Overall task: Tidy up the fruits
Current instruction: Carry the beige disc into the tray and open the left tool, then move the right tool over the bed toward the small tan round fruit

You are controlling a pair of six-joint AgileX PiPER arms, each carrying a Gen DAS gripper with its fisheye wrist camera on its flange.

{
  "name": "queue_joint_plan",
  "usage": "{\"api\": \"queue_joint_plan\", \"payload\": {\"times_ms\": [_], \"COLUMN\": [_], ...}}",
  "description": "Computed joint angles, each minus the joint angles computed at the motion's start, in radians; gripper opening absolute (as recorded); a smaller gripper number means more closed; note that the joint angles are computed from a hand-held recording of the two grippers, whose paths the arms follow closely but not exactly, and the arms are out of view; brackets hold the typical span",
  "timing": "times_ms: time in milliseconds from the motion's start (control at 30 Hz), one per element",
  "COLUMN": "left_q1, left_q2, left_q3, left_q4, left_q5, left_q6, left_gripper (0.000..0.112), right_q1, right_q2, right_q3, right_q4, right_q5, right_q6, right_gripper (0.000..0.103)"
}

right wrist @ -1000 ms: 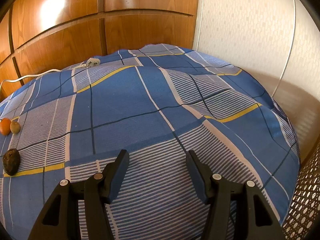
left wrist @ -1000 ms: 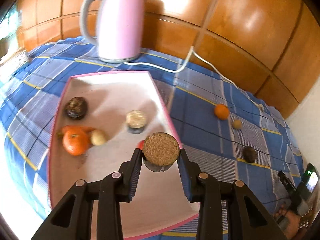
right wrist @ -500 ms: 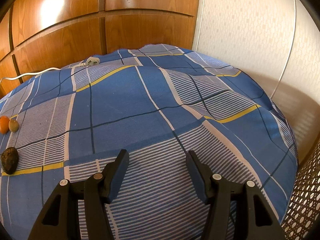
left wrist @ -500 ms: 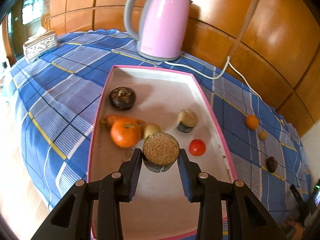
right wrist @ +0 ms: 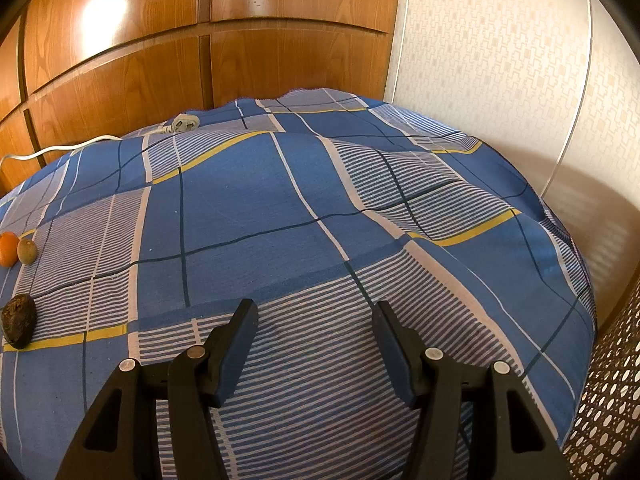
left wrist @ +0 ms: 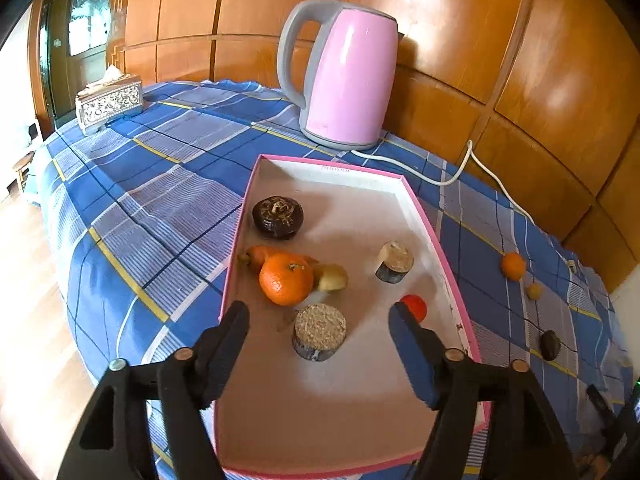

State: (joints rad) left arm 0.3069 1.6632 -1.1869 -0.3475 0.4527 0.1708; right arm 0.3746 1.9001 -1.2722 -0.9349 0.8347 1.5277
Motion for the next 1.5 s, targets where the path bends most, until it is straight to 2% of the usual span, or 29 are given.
{"api": "queue_joint_plan", "payload": {"times_ms": [267,900,1067,1200,1500], "left_q1": [0.016,0.006,0.007,0.009,0.018], "left_q2": [-0.067,-0.078,-0.079,-0.077,-0.069], "left_q3": [0.104,0.145,0.147,0.147,0.145], "left_q4": [-0.047,0.010,0.015,0.017,0.008], "left_q5": [-0.039,-0.051,-0.055,-0.054,-0.049], "left_q6": [0.059,-0.004,-0.009,-0.009,0.007], "left_gripper": [0.087,0.090,0.090,0.090,0.090], "right_q1": [-0.003,-0.004,-0.025,-0.048,0.005], "right_q2": [0.006,0.016,0.025,0.022,0.053], "right_q3": [-0.011,-0.030,-0.085,-0.118,-0.206], "right_q4": [0.013,0.038,0.126,0.221,0.306], "right_q5": [0.010,0.027,0.050,0.007,-0.031], "right_q6": [-0.005,-0.032,-0.146,-0.248,-0.394], "right_gripper": [0.064,0.066,0.066,0.066,0.066]}}
